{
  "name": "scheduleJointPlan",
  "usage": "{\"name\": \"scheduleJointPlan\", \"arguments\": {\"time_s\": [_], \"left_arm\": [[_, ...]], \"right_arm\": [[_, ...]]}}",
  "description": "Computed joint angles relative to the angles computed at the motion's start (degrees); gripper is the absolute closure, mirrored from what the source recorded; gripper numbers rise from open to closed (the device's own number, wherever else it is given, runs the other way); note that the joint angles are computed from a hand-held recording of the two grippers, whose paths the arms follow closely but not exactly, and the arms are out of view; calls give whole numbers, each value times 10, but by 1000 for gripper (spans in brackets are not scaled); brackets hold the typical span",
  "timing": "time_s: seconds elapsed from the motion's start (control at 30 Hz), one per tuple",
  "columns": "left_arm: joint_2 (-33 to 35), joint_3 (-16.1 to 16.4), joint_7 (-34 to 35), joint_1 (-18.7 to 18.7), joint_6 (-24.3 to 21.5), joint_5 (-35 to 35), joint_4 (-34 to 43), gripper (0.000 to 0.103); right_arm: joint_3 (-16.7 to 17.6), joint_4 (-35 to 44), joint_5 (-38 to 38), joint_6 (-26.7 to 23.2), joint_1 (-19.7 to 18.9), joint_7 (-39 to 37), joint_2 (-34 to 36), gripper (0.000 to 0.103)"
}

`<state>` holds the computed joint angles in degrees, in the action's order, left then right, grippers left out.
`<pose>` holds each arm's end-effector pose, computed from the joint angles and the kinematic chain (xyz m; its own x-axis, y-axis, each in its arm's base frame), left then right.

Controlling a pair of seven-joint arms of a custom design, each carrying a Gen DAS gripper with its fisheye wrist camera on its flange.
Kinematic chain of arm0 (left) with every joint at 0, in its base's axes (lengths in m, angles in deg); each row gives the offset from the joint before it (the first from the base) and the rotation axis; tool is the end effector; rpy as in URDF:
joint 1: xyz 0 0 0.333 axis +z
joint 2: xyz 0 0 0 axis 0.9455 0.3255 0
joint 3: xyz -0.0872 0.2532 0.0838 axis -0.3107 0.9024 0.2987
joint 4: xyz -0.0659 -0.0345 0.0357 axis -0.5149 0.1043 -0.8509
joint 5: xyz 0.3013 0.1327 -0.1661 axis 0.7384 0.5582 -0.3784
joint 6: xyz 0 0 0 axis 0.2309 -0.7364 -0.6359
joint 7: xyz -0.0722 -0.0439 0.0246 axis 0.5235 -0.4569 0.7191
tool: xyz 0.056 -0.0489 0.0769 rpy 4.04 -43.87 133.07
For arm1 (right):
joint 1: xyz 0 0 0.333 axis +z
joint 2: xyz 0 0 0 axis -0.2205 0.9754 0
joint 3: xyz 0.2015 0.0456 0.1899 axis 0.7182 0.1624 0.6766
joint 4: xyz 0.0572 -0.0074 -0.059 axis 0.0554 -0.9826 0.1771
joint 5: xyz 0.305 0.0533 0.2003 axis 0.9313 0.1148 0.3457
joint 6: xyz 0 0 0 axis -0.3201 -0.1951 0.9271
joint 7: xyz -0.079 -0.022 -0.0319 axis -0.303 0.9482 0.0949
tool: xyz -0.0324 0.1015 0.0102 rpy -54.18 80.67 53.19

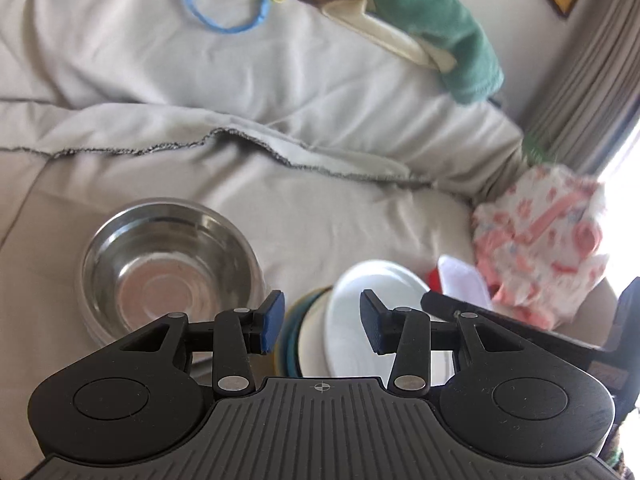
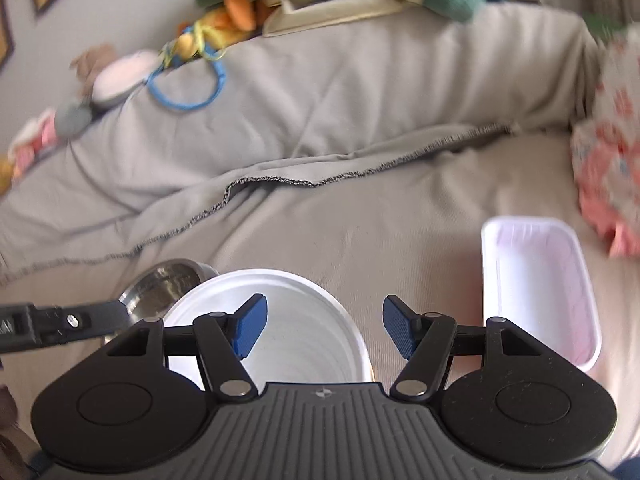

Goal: Organize plates and bowls
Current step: 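Grasp the nested bowl stack rims with both tools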

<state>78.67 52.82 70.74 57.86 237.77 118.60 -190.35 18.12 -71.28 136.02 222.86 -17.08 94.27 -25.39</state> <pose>0.5428 -0.2610 0.4873 0.3047 -0.8757 0.3745 -0.5659 -0.4827 -0.6684 0.6651 -0.0081 0.4174 0.5408 -0.7975 -0.2675 -0.6018 -0.1446 -0.7855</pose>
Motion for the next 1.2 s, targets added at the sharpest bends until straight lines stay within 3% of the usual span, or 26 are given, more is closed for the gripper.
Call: {"name": "scheduleJointPlan", "arguments": {"time_s": [0.13, 0.27, 0.53, 0.8, 0.9, 0.97, 1.07, 1.2], "left_arm": [[31, -8, 23, -14, -65, -40, 41, 63], [40, -3, 2, -23, -97, -43, 54, 63], [43, 4, -16, -16, -90, -43, 49, 63], [49, 9, -12, 0, -45, -65, 37, 63], [41, 7, -4, 9, 0, -86, 18, 62], [40, 4, 14, 12, 8, -105, 15, 62], [53, -8, 72, 12, -32, -150, 37, 62], [69, -16, 124, 15, -41, -211, 45, 62]], "right_arm": [[0, 5, 17, -42, -21, -10, 11, 38], [-1, 3, 29, -71, -32, -21, 15, 38], [1, 34, 27, -54, -30, 1, 45, 38], [13, 85, -12, -32, -17, 24, 81, 38], [15, 104, -34, -26, -16, 37, 97, 38], [13, 119, -50, -41, -22, 62, 110, 38], [13, 130, -71, -71, -33, 100, 120, 38], [12, 129, -93, -112, -43, 115, 119, 38]]}}
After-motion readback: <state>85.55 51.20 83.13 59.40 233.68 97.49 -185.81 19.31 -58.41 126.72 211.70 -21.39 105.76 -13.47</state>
